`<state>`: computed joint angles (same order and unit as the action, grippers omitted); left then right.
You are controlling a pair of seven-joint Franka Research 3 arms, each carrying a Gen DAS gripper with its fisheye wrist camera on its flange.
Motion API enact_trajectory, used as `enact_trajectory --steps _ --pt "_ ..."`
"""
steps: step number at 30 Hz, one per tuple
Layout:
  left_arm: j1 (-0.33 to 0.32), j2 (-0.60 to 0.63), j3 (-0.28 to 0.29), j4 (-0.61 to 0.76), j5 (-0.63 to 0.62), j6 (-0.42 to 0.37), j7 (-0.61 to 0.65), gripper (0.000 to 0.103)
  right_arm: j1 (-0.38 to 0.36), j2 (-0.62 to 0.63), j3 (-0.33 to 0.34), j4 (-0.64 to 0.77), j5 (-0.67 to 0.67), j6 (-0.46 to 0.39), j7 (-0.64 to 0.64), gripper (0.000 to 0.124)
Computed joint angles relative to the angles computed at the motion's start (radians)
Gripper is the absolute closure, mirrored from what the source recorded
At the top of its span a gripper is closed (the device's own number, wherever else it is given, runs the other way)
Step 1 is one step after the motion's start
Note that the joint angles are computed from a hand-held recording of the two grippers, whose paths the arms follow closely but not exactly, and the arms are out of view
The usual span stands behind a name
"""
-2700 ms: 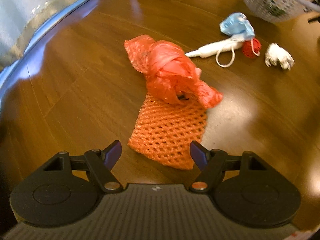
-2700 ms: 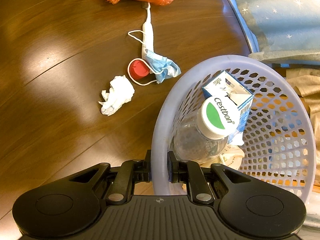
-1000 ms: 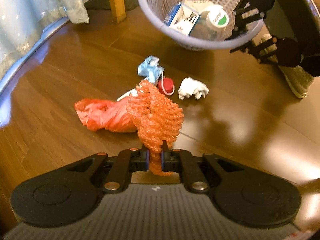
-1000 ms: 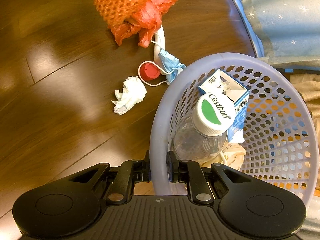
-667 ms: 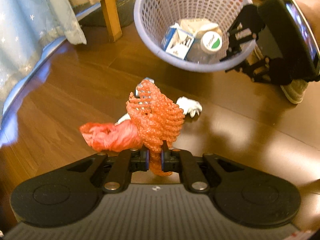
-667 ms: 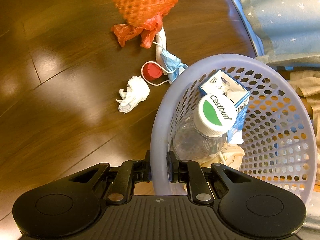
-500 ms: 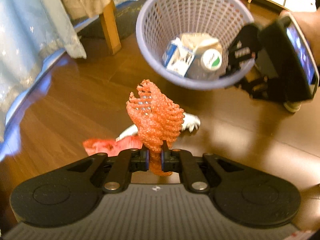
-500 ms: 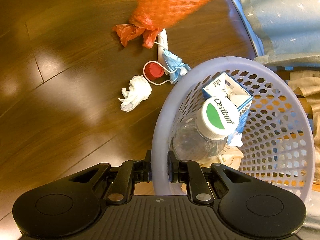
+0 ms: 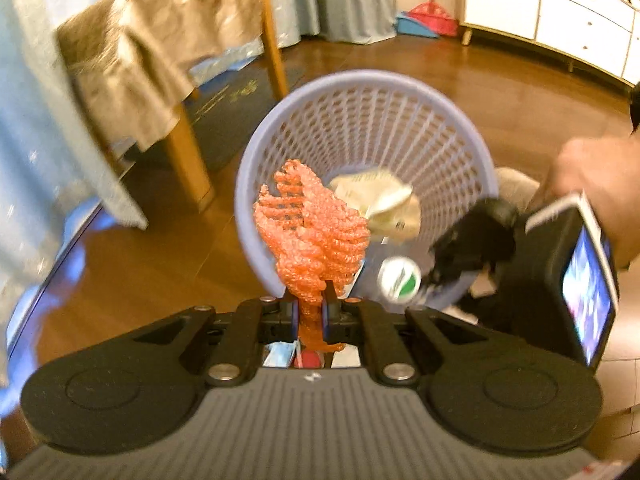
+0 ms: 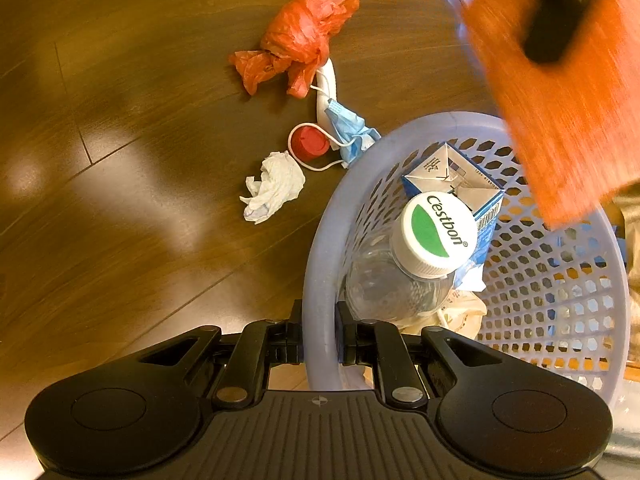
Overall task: Collect trash
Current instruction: 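Drop the foam net into the wastebasket by opening the left gripper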
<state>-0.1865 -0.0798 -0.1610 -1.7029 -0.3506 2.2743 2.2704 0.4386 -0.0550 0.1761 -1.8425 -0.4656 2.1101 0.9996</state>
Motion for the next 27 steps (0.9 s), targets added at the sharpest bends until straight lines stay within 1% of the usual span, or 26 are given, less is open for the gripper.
enact_trajectory --steps 8,10,11,12,13,19,27 --pt "-0.016 0.143 -0.052 0.170 0.002 -0.006 -0.003 0.095 -0.011 -0.028 -0.004 -0.032 0.019 0.022 -0.011 0.114" --pt "-0.018 0.180 -0.067 0.217 0.004 -0.010 -0.014 0.092 -0.016 -0.033 -0.003 -0.038 0.023 0.025 -0.013 0.114" --pt "-0.020 0.198 -0.076 0.237 0.007 -0.006 -0.018 0.075 -0.017 -0.035 -0.002 -0.038 0.025 0.024 -0.013 0.114" --pt "-0.022 0.207 -0.082 0.243 0.015 0.005 -0.024 0.050 -0.019 -0.037 -0.002 -0.036 0.028 0.021 -0.014 0.114" --pt "-0.023 0.213 -0.089 0.247 0.014 0.018 -0.023 0.047 -0.020 -0.037 -0.001 -0.035 0.030 0.020 -0.012 0.114" --pt "-0.014 0.201 -0.098 0.233 0.019 0.042 -0.041 0.047 -0.026 -0.039 0.000 -0.026 0.038 0.014 -0.012 0.115" --pt "0.005 0.137 -0.068 0.147 0.056 0.064 -0.054 0.047 -0.027 -0.042 0.004 -0.029 0.036 0.014 -0.016 0.114"
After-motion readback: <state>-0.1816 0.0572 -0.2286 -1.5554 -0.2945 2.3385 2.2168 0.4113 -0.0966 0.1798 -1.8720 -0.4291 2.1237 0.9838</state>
